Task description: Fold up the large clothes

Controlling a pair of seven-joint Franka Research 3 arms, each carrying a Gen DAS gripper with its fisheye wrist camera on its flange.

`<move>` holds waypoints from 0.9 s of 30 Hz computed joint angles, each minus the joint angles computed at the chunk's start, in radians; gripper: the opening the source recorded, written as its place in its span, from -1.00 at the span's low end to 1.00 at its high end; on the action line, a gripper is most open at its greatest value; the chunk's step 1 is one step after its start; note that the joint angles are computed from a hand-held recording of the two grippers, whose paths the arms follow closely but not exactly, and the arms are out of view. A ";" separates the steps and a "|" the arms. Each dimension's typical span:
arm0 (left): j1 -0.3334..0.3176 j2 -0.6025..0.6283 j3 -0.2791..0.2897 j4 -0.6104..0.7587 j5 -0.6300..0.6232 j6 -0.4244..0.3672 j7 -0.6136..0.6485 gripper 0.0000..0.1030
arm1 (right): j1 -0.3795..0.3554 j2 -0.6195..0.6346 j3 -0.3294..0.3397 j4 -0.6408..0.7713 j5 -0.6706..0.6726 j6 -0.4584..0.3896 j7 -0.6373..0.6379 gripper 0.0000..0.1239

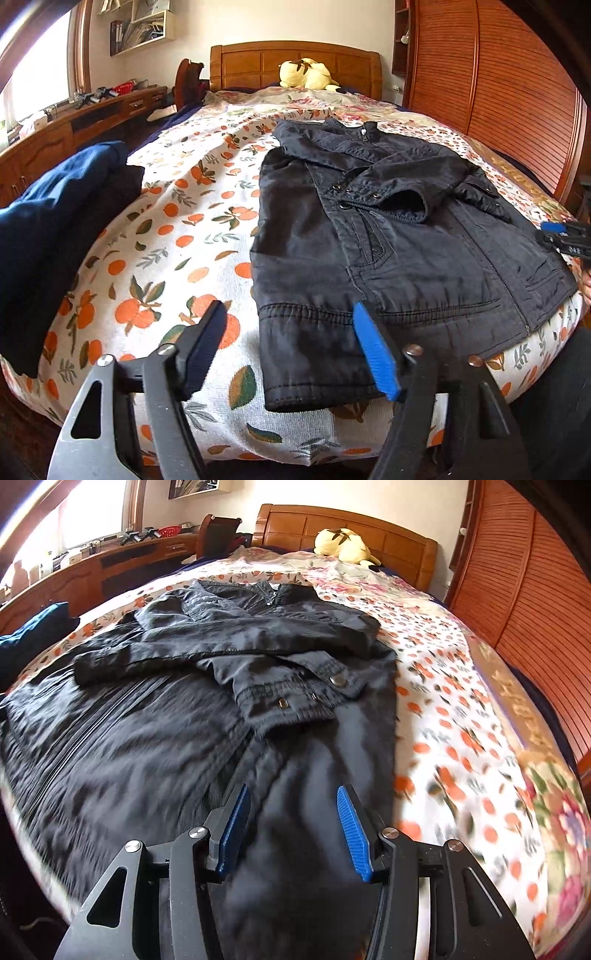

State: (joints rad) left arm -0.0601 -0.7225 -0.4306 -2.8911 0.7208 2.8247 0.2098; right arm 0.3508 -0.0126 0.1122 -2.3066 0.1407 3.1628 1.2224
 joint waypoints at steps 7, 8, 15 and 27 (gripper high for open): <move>0.020 0.028 -0.002 0.002 0.021 0.027 0.005 0.36 | 0.012 -0.084 -0.033 -0.091 0.100 -0.050 -0.093 -0.14; 0.020 0.028 -0.002 0.001 0.022 0.030 0.005 0.36 | 0.000 -0.096 -0.025 -0.100 0.095 -0.057 -0.081 -0.14; 0.027 0.020 -0.004 -0.011 0.017 0.051 0.001 0.35 | 0.006 -0.170 -0.039 -0.160 0.119 -0.109 -0.070 -0.13; -0.041 -0.027 0.022 -0.046 -0.036 0.028 0.046 0.10 | 0.032 -0.189 -0.049 -0.190 0.216 -0.107 -0.146 -0.13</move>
